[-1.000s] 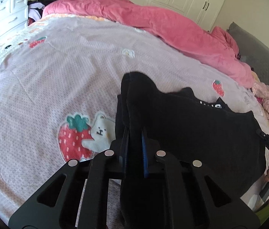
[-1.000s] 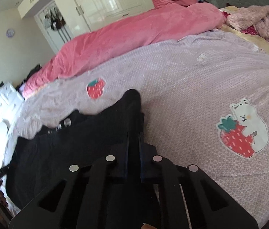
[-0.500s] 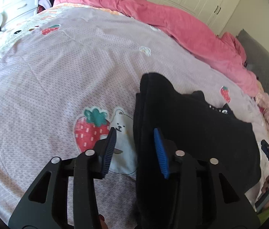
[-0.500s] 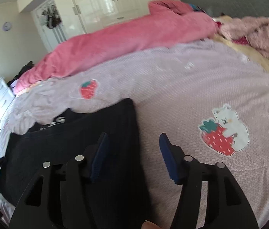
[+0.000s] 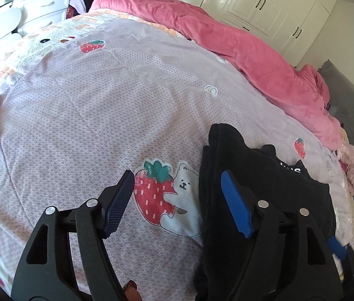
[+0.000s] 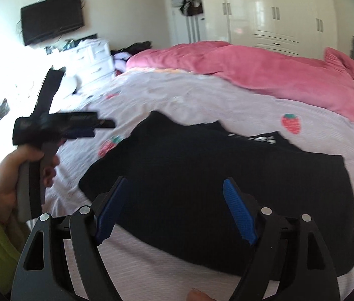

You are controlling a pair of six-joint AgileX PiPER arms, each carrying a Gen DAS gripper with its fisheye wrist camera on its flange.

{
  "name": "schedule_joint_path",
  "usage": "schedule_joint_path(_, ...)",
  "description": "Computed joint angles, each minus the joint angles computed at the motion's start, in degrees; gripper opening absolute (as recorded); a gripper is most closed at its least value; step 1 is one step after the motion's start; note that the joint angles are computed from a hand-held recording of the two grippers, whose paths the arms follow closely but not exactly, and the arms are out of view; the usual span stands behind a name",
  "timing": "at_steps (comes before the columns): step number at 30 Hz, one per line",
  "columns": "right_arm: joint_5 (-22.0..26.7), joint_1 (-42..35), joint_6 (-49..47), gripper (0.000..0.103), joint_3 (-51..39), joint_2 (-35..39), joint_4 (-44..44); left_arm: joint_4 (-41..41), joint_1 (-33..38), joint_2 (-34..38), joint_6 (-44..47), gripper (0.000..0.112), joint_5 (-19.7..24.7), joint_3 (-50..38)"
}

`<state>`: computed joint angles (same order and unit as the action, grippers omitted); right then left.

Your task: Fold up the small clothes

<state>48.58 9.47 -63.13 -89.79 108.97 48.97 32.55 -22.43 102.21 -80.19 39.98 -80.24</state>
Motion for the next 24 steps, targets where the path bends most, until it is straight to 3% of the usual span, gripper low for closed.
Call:
schedule_joint_path(14,-12.9,10.4,-1.5,0.082,10.7,-3.5,-7.1,-3.2,0.8,1.7,3.0,0.09,-0.1,-2.1)
schedule_joint_path(18,-15.3,11.9,-2.1,0.083,12.1,-3.5,-8.5,-3.4,0.8,2.2,3.0,0.091,0.1,-2.5)
schedule_joint_path(24,-24.0,16.1,3.9,0.086,14.7,-3.1,-17.2,-5.6,1.3,3.0,4.6,0.092,-0.3,-2.9)
